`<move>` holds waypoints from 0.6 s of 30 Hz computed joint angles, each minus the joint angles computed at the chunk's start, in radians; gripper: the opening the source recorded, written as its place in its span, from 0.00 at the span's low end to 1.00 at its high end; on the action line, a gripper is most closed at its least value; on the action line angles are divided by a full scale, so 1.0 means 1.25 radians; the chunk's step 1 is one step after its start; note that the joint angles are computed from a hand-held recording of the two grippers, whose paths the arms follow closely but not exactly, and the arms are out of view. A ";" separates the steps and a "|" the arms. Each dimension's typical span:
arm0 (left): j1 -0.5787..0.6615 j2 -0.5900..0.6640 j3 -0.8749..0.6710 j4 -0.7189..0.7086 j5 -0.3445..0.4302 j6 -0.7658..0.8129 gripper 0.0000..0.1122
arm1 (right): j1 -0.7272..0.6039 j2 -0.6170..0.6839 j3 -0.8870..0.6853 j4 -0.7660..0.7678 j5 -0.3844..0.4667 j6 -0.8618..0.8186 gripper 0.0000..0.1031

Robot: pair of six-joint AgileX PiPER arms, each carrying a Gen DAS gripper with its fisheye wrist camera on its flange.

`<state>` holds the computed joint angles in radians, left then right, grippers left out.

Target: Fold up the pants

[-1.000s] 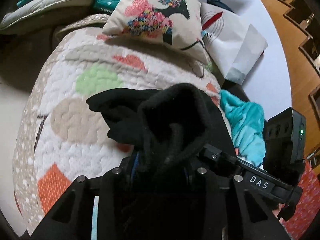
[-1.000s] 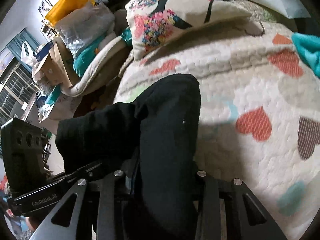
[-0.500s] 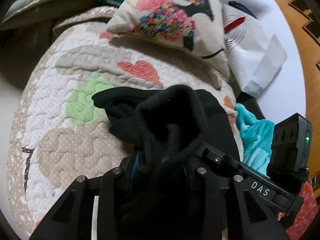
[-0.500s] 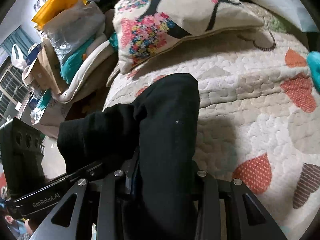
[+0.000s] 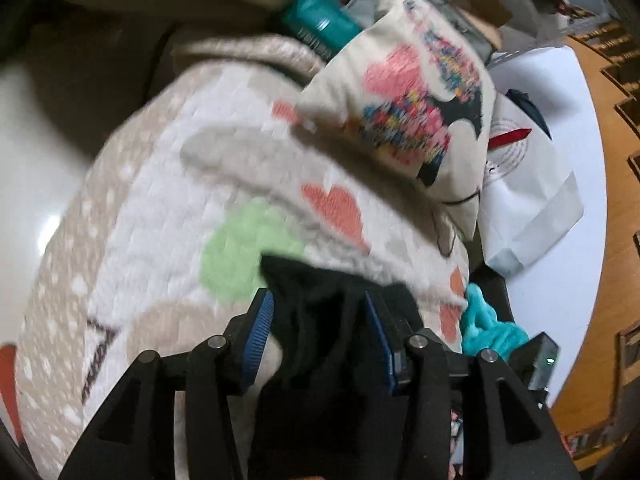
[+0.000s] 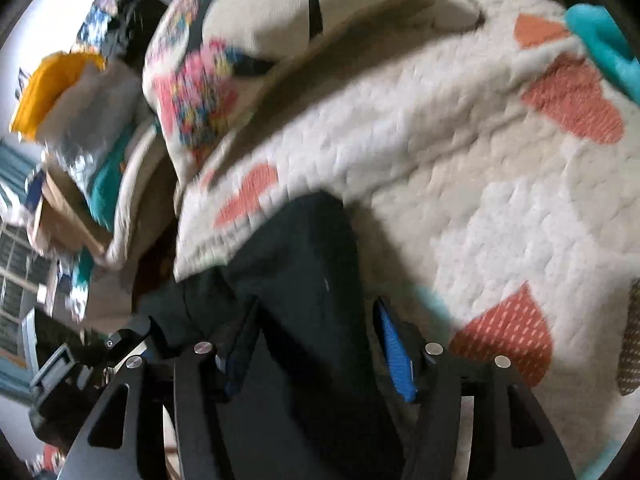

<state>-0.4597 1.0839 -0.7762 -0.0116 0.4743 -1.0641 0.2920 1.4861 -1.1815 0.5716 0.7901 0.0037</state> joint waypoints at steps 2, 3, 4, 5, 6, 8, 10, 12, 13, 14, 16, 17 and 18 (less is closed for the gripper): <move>-0.038 0.033 -0.038 0.105 0.024 -0.076 0.42 | 0.035 0.008 -0.034 -0.078 -0.018 0.042 0.60; -0.065 0.067 -0.070 0.159 0.061 -0.112 0.42 | 0.055 0.022 -0.058 -0.120 -0.016 0.057 0.60; -0.071 0.094 -0.093 0.181 0.090 -0.115 0.43 | 0.074 0.033 -0.070 -0.162 -0.018 0.076 0.60; -0.092 0.129 -0.122 0.219 0.135 -0.134 0.48 | 0.085 0.041 -0.071 -0.196 -0.024 0.084 0.60; -0.111 0.164 -0.147 0.256 0.194 -0.151 0.51 | 0.095 0.051 -0.074 -0.229 -0.026 0.097 0.60; -0.120 0.204 -0.155 0.296 0.237 -0.168 0.64 | 0.110 0.090 -0.088 -0.301 -0.009 0.136 0.70; -0.110 0.207 -0.140 0.313 0.240 -0.190 0.73 | 0.071 0.089 -0.047 -0.247 -0.038 0.101 0.77; -0.084 0.188 -0.117 0.287 0.216 -0.179 0.74 | 0.038 0.080 -0.032 -0.179 -0.044 0.060 0.77; -0.064 0.173 -0.100 0.258 0.193 -0.162 0.74 | 0.034 0.069 -0.028 -0.183 -0.046 0.069 0.77; -0.046 0.160 -0.083 0.231 0.171 -0.148 0.74 | 0.034 0.048 -0.015 -0.204 -0.063 0.086 0.77; 0.009 0.126 -0.037 0.132 0.109 -0.086 0.74 | 0.035 0.011 0.004 -0.267 -0.078 0.137 0.77; 0.031 0.105 -0.015 0.086 0.087 -0.056 0.74 | 0.029 -0.012 0.017 -0.290 -0.081 0.156 0.77; 0.052 0.079 0.008 0.036 0.071 -0.022 0.74 | 0.024 -0.030 0.028 -0.303 -0.080 0.171 0.77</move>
